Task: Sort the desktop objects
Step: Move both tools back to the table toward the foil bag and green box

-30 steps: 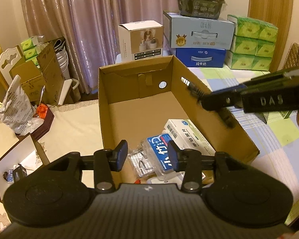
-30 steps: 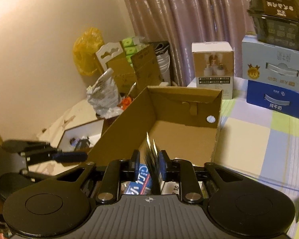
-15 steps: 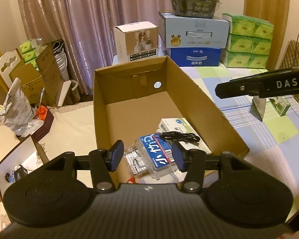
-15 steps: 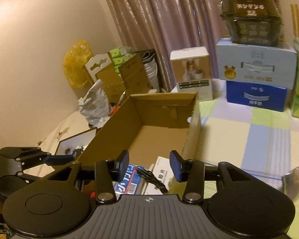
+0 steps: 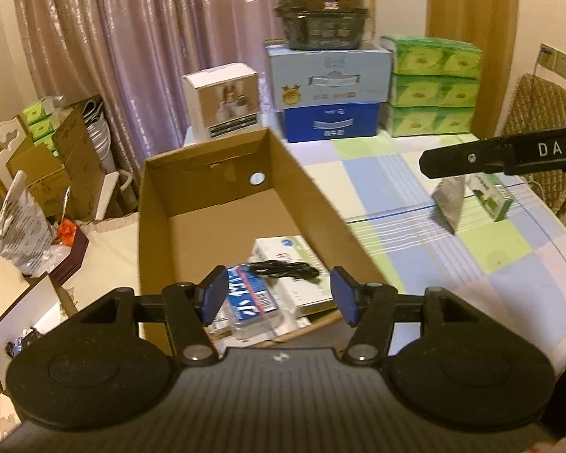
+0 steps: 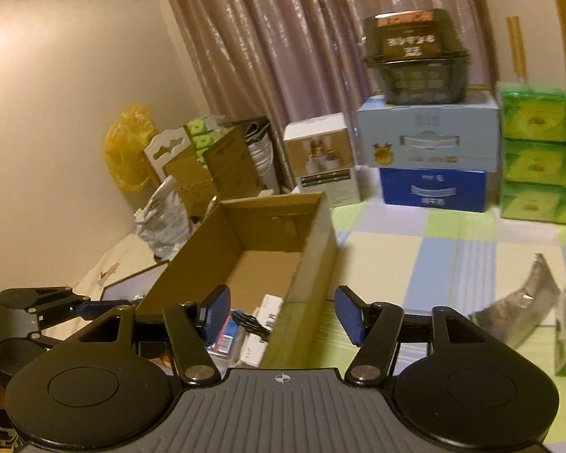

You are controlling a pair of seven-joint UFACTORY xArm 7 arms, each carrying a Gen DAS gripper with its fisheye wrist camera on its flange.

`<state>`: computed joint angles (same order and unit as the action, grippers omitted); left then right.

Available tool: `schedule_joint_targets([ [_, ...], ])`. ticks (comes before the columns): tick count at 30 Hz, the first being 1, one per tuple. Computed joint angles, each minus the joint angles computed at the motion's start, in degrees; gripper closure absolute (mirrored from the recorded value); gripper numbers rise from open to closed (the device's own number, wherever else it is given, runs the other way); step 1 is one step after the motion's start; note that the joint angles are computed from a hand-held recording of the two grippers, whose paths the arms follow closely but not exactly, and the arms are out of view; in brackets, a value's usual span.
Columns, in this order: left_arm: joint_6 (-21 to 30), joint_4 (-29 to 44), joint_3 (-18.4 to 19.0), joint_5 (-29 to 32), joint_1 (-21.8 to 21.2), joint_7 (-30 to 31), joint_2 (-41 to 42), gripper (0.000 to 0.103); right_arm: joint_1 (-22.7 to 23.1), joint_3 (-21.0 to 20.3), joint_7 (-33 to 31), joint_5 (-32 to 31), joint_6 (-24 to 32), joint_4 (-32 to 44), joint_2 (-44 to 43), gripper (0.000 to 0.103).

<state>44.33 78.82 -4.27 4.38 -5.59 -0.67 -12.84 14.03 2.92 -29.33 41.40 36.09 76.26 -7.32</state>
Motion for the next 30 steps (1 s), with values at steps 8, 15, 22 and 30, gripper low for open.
schedule_joint_targets([
  [8,0.31,1.00,-2.21,0.98,-2.17,-1.41,0.22,0.043,-1.26,-2.87,-0.80,-0.10,0.38,-5.64,-6.13,0.029],
  [15,-0.43,1.20,-3.50,0.25,-4.71,-1.93,1.02,0.039,-3.97,-6.94,0.87,-3.59,0.75,-12.13,-12.12,0.024],
  [22,-0.52,3.81,-4.80,-0.20,-7.64,-1.92,5.02,0.037,-7.47,-10.81,3.71,-7.10,1.16,-15.32,-15.32,0.019],
  [30,-0.21,8.46,-5.51,-0.54,-10.96,-1.01,10.70,0.035,-10.18,-13.51,4.86,-9.08,1.62,-16.30,-16.28,0.016],
])
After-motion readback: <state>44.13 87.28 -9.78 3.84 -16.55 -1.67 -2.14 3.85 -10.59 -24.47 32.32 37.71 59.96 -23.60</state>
